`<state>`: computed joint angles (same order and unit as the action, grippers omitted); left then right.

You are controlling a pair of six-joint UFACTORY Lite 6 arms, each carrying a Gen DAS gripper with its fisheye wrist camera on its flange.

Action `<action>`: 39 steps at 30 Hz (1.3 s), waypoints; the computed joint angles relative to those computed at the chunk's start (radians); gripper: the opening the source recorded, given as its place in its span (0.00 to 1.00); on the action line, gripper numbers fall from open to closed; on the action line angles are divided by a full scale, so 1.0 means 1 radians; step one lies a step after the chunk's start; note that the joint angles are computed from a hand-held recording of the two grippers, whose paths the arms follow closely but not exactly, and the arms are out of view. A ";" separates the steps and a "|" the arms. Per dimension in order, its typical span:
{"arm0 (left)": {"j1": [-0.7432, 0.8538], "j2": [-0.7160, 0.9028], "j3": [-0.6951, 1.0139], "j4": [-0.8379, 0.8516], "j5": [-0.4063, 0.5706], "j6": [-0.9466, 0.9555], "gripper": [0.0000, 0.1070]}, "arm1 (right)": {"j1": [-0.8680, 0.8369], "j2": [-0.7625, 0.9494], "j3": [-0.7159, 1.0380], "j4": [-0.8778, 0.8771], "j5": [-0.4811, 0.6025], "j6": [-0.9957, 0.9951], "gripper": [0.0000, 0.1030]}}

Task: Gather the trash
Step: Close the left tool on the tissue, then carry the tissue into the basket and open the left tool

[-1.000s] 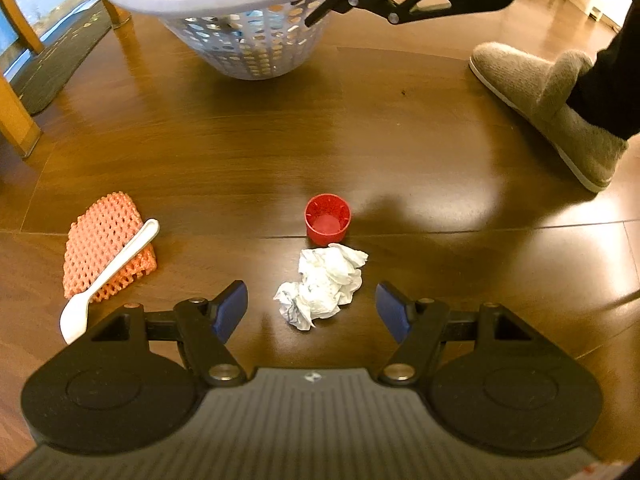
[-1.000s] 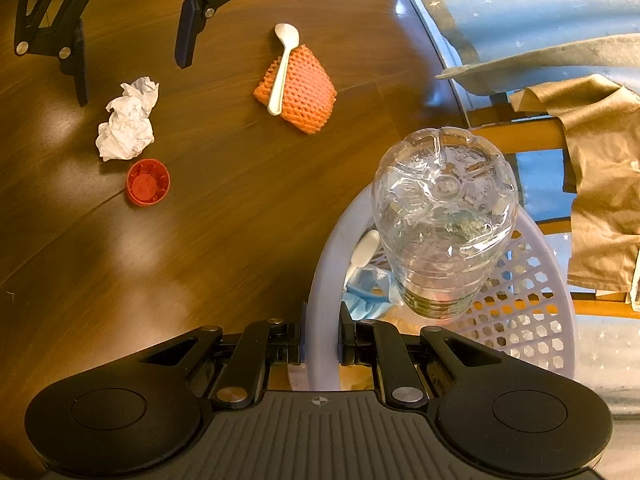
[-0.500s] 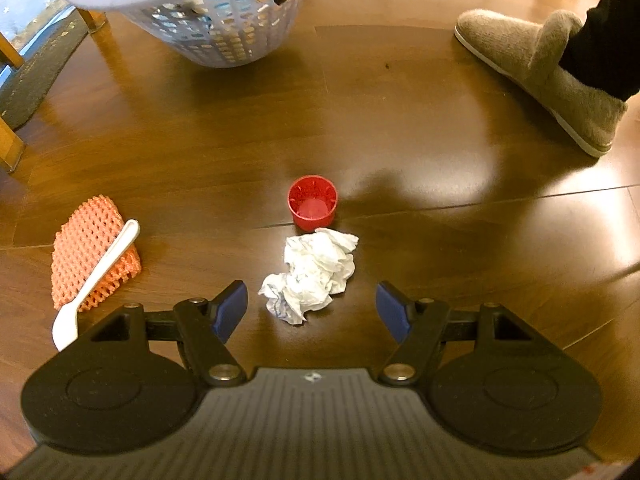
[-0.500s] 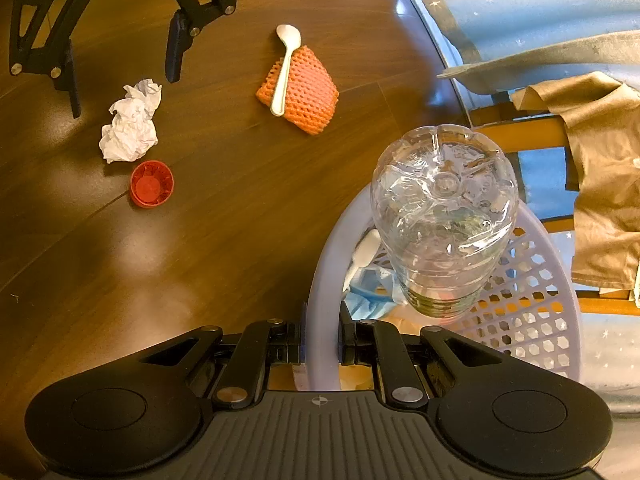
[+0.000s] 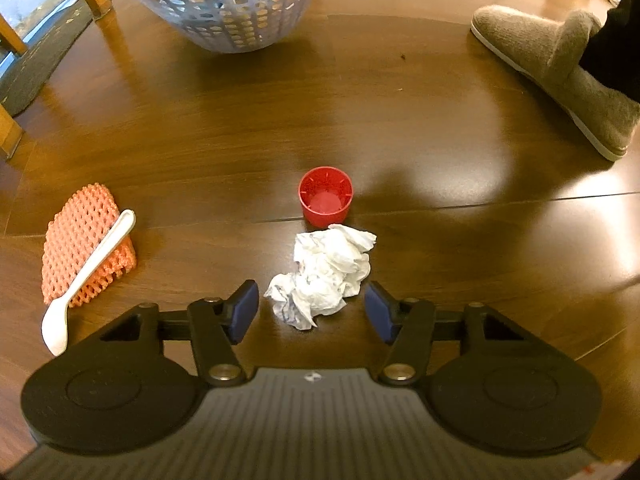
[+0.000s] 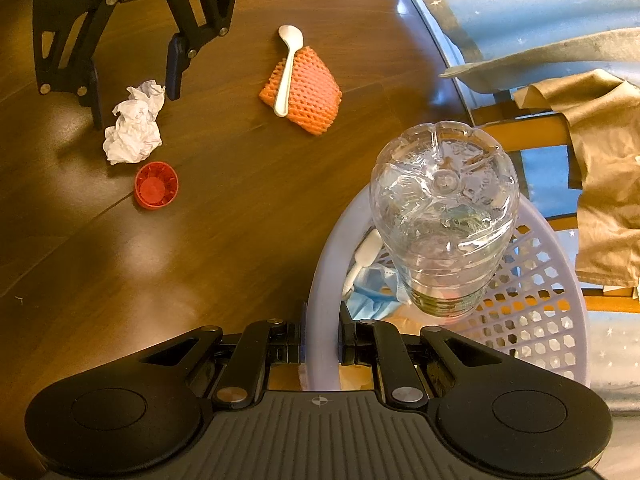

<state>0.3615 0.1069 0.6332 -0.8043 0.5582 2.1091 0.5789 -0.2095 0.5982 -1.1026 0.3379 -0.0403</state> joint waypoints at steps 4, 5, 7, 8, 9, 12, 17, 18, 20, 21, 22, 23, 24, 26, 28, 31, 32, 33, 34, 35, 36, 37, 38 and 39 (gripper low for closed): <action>-0.015 0.003 -0.001 0.008 -0.012 -0.009 0.43 | 0.000 0.001 -0.001 -0.003 -0.001 0.005 0.09; -0.019 0.006 0.001 0.011 -0.013 -0.014 0.43 | 0.000 0.001 -0.001 -0.003 -0.001 0.005 0.09; -0.022 0.003 -0.002 0.004 -0.015 -0.007 0.38 | 0.000 0.002 0.000 -0.004 0.000 0.007 0.09; -0.027 0.004 -0.003 0.001 -0.018 -0.007 0.34 | 0.000 0.001 0.000 -0.006 -0.001 0.010 0.09; -0.032 0.008 0.000 0.006 -0.020 -0.016 0.34 | 0.001 0.002 0.000 -0.006 0.000 0.012 0.10; -0.039 0.009 -0.001 0.007 -0.024 -0.016 0.31 | 0.001 0.003 0.002 -0.005 0.000 0.012 0.09; -0.037 0.016 0.009 0.023 -0.017 -0.027 0.22 | -0.001 0.006 0.006 0.002 -0.002 0.007 0.09; -0.035 0.016 0.010 0.024 -0.015 -0.026 0.22 | -0.001 0.006 0.006 0.002 -0.002 0.007 0.10; -0.038 0.018 0.016 0.033 -0.013 -0.042 0.19 | -0.001 0.006 0.006 0.003 -0.002 0.008 0.10; -0.037 0.018 0.015 0.032 -0.012 -0.040 0.18 | -0.002 0.005 0.006 0.003 -0.003 0.007 0.09; -0.037 0.018 0.017 0.033 -0.010 -0.042 0.16 | -0.003 0.005 0.005 0.002 -0.004 0.007 0.09; -0.034 0.017 0.016 0.034 -0.007 -0.042 0.15 | -0.003 0.005 0.005 0.002 -0.004 0.007 0.09; -0.030 0.016 0.019 0.034 -0.003 -0.041 0.14 | -0.003 0.005 0.006 0.001 -0.004 0.009 0.09; -0.025 0.013 0.017 0.032 -0.002 -0.039 0.13 | -0.003 0.005 0.004 -0.006 -0.005 0.015 0.09; -0.018 0.012 0.019 0.036 0.003 -0.040 0.12 | -0.001 0.007 0.004 -0.006 -0.005 0.016 0.09; -0.002 0.000 0.021 0.040 0.016 -0.042 0.12 | 0.000 0.011 0.008 -0.001 -0.004 0.013 0.09; 0.001 -0.005 0.023 0.046 0.021 -0.050 0.12 | 0.000 0.010 0.008 -0.004 -0.004 0.015 0.09; 0.007 -0.010 0.027 0.049 0.028 -0.054 0.12 | 0.000 0.010 0.008 -0.004 -0.004 0.015 0.09; 0.014 -0.015 0.030 0.052 0.035 -0.056 0.12 | 0.001 0.010 0.008 -0.005 -0.003 0.019 0.09; 0.020 -0.022 0.035 0.063 0.044 -0.066 0.12 | 0.002 0.010 0.007 -0.005 -0.003 0.020 0.09; 0.023 -0.030 0.037 0.070 0.051 -0.072 0.12 | 0.002 0.010 0.007 -0.006 -0.003 0.021 0.09; 0.030 -0.043 0.041 0.073 0.060 -0.073 0.12 | 0.002 0.010 0.007 -0.006 -0.003 0.021 0.10; 0.036 -0.046 0.051 0.079 0.072 -0.082 0.12 | 0.002 0.012 0.008 -0.007 -0.004 0.022 0.09; 0.045 -0.052 0.063 0.086 0.087 -0.095 0.12 | 0.002 0.011 0.006 -0.014 -0.004 0.028 0.09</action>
